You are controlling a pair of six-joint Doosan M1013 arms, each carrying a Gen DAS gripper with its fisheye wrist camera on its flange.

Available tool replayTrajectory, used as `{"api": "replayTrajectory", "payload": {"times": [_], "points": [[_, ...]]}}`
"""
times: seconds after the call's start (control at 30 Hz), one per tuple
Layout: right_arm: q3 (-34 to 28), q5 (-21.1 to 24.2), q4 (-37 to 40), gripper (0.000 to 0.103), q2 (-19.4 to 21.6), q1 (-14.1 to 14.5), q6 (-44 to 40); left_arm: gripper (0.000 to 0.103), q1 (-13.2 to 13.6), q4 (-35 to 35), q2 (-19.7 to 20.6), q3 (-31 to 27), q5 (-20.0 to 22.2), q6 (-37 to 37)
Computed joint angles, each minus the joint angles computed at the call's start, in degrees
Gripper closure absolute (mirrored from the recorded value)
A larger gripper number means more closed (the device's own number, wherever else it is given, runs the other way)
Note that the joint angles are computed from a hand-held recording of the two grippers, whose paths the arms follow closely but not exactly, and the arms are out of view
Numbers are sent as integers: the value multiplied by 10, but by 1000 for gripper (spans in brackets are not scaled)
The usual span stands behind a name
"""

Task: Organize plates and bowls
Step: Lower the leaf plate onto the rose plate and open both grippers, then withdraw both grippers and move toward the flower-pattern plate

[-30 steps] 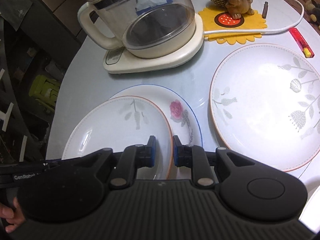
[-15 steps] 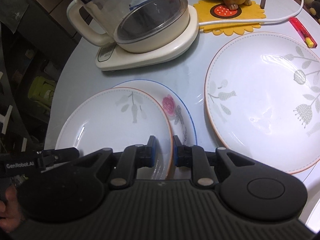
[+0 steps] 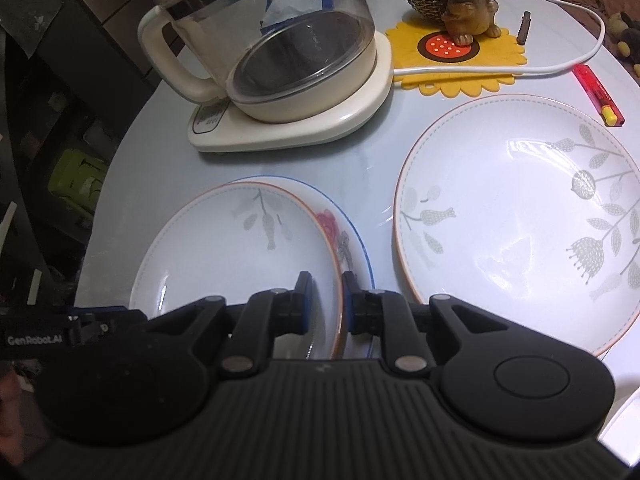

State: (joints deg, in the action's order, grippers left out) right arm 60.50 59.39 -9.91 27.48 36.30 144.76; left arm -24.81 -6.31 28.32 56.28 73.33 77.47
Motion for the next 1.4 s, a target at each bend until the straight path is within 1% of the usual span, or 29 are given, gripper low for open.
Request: {"api": "replayTrajectory", "payload": {"times": [0.07, 0.3, 0.47, 0.67, 0.77, 0.97, 1.13, 1.4], "points": [[-2, 4, -3, 84, 0, 1, -2, 74, -1, 2, -3, 3, -3, -6], [-10, 25, -50, 84, -5, 11, 14, 74, -6, 18, -27, 23, -32, -41], [-13, 33, -81, 84, -16, 19, 23, 74, -13, 33, -54, 41, -57, -59], [-27, 50, -114, 84, -29, 37, 35, 74, -25, 53, -94, 66, -87, -80], [-30, 57, -125, 84, -37, 48, 43, 74, -31, 59, -117, 82, -102, -90], [-35, 75, -161, 84, -49, 78, 79, 74, -38, 54, -164, 122, -130, -84], [-50, 97, -208, 84, -51, 109, 103, 74, -40, 55, -203, 156, -142, -84], [-67, 110, -236, 84, -54, 141, 109, 74, -41, 68, -253, 197, -161, -97]]}}
